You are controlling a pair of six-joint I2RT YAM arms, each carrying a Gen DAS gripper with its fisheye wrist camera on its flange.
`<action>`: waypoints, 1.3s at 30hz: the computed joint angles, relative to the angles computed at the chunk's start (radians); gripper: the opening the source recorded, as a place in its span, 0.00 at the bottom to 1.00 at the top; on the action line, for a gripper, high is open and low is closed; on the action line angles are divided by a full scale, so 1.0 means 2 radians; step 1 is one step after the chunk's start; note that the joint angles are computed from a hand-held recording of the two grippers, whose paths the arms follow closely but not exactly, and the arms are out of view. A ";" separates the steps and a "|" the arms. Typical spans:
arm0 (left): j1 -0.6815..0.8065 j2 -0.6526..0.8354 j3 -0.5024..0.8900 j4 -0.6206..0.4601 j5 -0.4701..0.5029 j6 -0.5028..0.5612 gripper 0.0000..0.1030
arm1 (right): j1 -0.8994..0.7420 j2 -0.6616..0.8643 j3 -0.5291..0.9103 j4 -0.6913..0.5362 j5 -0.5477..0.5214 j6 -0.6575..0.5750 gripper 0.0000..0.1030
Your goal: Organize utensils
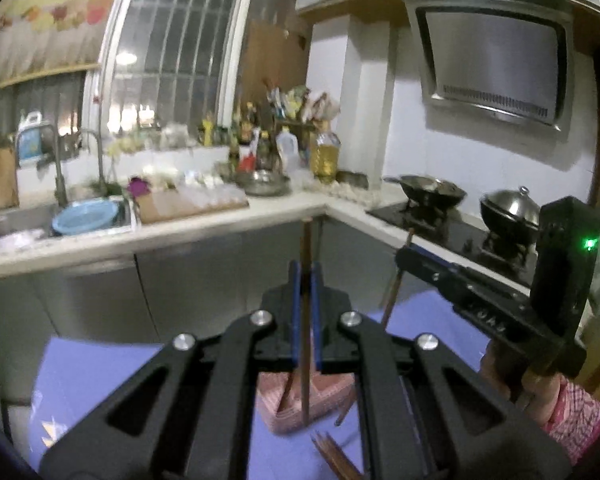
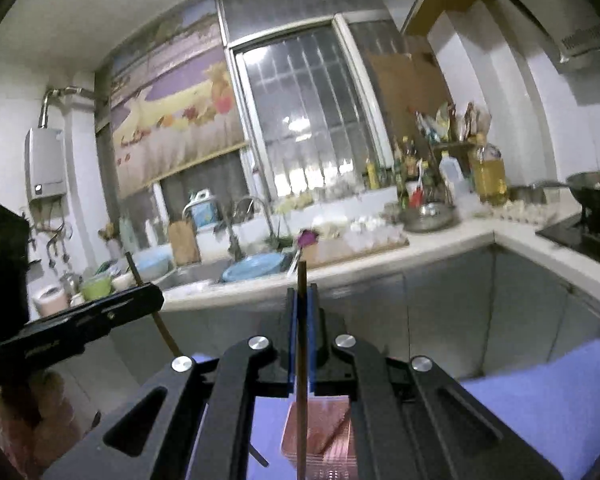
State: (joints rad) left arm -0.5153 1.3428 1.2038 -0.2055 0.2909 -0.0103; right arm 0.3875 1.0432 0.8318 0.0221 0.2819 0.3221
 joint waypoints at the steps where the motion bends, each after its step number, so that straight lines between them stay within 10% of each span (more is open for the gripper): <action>1: -0.007 0.018 0.014 0.005 -0.012 0.002 0.04 | -0.011 0.023 0.009 0.017 -0.006 -0.005 0.05; 6: -0.035 0.102 0.034 0.056 -0.082 0.023 0.04 | -0.028 0.118 0.002 0.107 0.007 -0.031 0.05; 15: -0.049 0.257 0.114 -0.034 -0.092 0.019 0.06 | -0.059 0.248 -0.003 0.116 -0.070 0.020 0.07; 17: -0.052 0.273 0.121 -0.046 -0.113 0.012 0.20 | -0.059 0.250 0.002 0.096 -0.071 0.036 0.08; 20: -0.040 0.260 0.104 -0.029 -0.119 -0.011 0.50 | -0.061 0.226 -0.004 0.073 -0.075 0.056 0.26; 24: -0.017 0.207 0.067 -0.005 -0.111 -0.042 0.53 | -0.052 0.148 -0.050 0.092 -0.044 0.080 0.67; 31: -0.001 0.076 -0.085 0.043 -0.071 -0.047 0.53 | 0.006 -0.046 -0.164 0.011 -0.016 0.121 0.65; 36: -0.030 0.047 -0.232 0.079 -0.052 -0.022 0.36 | 0.100 -0.049 -0.263 -0.049 -0.004 0.202 0.23; 39: -0.062 0.089 -0.275 0.099 -0.034 -0.022 0.26 | 0.175 0.025 -0.296 -0.024 0.003 0.260 0.20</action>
